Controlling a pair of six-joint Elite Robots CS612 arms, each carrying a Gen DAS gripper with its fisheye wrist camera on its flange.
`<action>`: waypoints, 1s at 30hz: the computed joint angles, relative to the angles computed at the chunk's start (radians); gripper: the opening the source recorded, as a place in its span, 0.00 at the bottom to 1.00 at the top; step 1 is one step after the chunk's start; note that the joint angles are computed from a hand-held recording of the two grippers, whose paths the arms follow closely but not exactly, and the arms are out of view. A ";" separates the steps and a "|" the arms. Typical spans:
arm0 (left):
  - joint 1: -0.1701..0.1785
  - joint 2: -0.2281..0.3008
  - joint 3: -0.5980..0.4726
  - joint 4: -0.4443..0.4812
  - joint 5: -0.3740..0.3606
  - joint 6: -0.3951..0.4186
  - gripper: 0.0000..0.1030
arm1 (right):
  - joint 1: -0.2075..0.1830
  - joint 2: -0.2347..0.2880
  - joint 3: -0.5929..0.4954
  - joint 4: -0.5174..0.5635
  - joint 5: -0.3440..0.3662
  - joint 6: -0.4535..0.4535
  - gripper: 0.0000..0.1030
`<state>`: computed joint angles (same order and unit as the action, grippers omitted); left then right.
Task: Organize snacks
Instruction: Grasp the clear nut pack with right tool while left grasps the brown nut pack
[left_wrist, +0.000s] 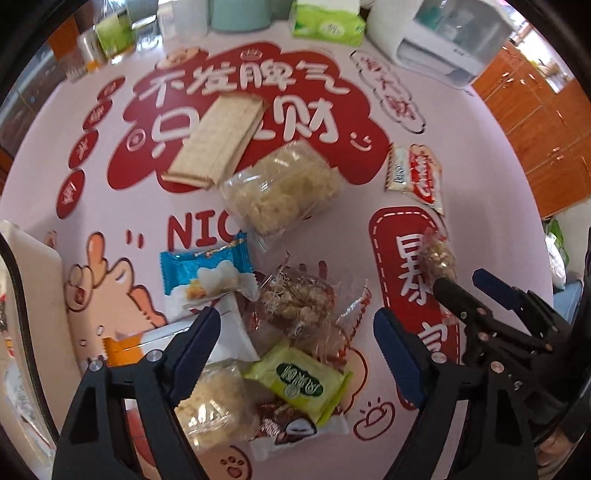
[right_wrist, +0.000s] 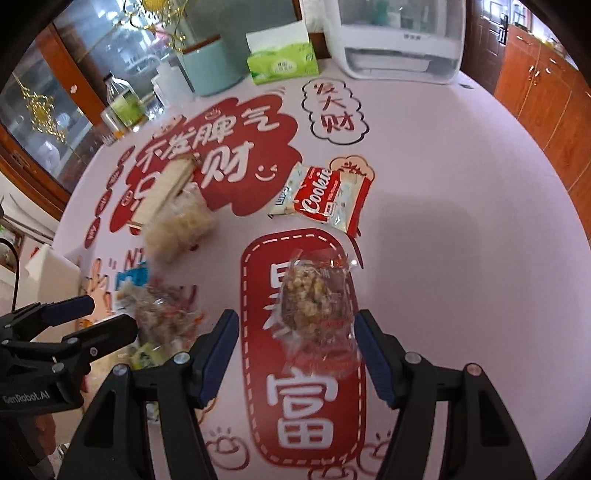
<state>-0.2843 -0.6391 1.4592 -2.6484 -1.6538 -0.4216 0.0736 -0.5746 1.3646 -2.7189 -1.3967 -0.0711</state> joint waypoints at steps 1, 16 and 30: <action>0.000 0.005 -0.008 0.010 0.001 -0.009 0.81 | 0.001 0.008 -0.010 0.011 -0.011 -0.004 0.64; -0.014 0.065 -0.097 0.131 0.036 0.009 0.63 | -0.005 0.046 -0.045 0.025 -0.013 -0.093 0.44; -0.020 0.070 -0.083 0.082 0.046 -0.002 0.45 | -0.015 0.038 -0.023 -0.002 0.002 -0.080 0.43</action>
<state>-0.3041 -0.5689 1.3764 -2.5665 -1.6081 -0.4240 0.0584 -0.5366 1.3414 -2.7205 -1.3945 -0.1514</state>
